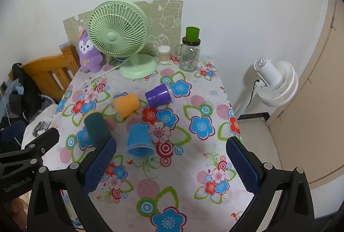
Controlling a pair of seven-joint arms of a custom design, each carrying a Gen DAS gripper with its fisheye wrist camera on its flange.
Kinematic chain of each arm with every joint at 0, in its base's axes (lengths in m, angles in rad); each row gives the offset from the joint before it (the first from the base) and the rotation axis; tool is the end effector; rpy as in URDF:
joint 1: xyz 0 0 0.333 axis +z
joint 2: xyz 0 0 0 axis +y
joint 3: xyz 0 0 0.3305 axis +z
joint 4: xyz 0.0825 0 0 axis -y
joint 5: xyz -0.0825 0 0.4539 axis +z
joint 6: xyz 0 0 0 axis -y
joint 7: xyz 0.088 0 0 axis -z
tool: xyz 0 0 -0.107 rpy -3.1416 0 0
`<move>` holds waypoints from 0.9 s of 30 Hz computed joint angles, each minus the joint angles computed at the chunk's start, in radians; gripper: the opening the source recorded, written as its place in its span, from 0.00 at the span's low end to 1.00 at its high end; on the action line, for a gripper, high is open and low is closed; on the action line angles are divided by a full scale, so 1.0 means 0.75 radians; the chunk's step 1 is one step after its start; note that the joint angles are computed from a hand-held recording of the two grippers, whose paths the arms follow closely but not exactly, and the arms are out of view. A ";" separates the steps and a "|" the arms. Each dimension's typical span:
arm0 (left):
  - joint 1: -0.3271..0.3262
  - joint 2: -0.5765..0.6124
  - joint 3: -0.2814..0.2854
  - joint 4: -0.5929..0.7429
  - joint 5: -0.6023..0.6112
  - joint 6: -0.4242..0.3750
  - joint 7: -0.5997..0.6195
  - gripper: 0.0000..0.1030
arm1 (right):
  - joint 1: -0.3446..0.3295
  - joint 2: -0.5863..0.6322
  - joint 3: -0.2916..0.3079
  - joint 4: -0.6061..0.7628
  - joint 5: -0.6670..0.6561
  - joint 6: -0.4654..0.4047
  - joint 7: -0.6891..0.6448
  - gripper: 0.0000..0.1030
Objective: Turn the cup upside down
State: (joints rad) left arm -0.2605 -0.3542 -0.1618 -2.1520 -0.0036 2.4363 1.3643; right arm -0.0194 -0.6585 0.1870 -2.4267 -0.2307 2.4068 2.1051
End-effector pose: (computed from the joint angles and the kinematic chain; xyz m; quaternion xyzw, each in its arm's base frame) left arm 0.5060 -0.2385 0.6135 -0.5930 0.7420 -0.2656 0.1651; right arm 0.4535 0.0880 0.5980 -0.5782 0.7414 -0.2712 0.2060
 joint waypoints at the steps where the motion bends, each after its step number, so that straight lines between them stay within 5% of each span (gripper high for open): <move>1: 0.012 0.003 -0.004 0.003 -0.034 -0.001 0.023 0.95 | 0.005 -0.004 -0.007 -0.008 0.009 0.015 0.001 1.00; 7: 0.006 0.005 0.102 0.006 -0.186 0.020 0.212 0.95 | 0.001 -0.011 -0.007 -0.010 0.013 0.008 -0.007 1.00; 10: 0.051 -0.018 -0.071 -0.017 0.057 0.048 0.000 0.95 | -0.001 -0.002 -0.008 -0.007 0.021 0.011 0.000 1.00; 27: 0.006 -0.028 -0.013 -0.053 0.057 0.115 0.002 0.95 | 0.007 0.006 0.004 0.013 0.003 -0.033 0.026 1.00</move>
